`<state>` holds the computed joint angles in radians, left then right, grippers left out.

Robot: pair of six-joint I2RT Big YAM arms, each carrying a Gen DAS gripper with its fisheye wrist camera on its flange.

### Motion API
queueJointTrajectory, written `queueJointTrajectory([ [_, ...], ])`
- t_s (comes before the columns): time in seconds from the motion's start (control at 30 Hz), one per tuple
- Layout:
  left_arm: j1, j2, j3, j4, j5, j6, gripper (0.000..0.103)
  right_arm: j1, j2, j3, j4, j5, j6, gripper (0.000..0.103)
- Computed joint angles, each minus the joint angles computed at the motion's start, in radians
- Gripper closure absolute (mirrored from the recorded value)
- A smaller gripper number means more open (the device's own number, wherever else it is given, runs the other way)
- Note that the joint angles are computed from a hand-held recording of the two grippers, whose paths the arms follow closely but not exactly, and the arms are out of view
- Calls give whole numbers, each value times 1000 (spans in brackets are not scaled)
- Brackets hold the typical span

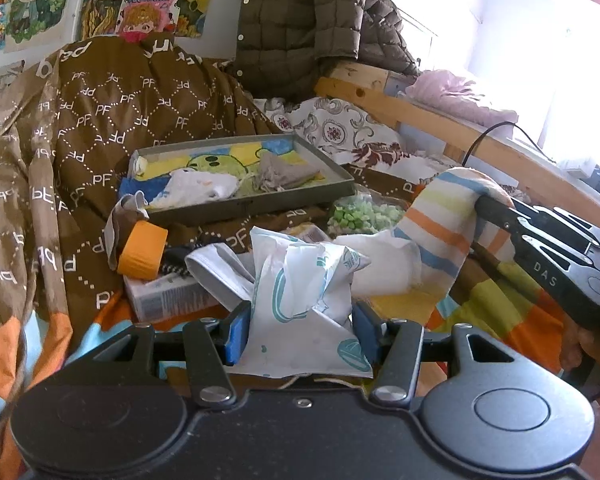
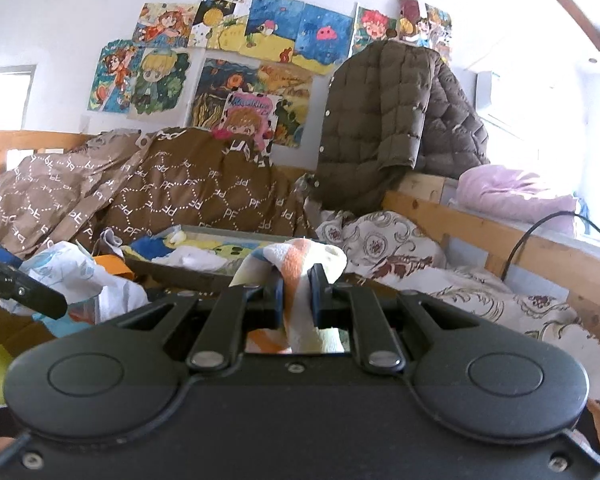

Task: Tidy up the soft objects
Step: 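Lift and carry the plastic bag and striped towel over the tray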

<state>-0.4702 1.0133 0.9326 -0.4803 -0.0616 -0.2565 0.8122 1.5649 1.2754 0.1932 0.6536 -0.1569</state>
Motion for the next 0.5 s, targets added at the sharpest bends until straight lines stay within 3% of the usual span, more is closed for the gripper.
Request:
queueJointTrajectory([
  [0.17,34,26,18,30,20,22,47,-3,-9,1,15,-2,-41,96],
  [0.3,78,76,58,57,59,35,47,-8,-9,28,21,-16,-126,96],
  [0.5,148,170,146,74,109,114,47,-52,37,138,-42,-90,-165,96],
])
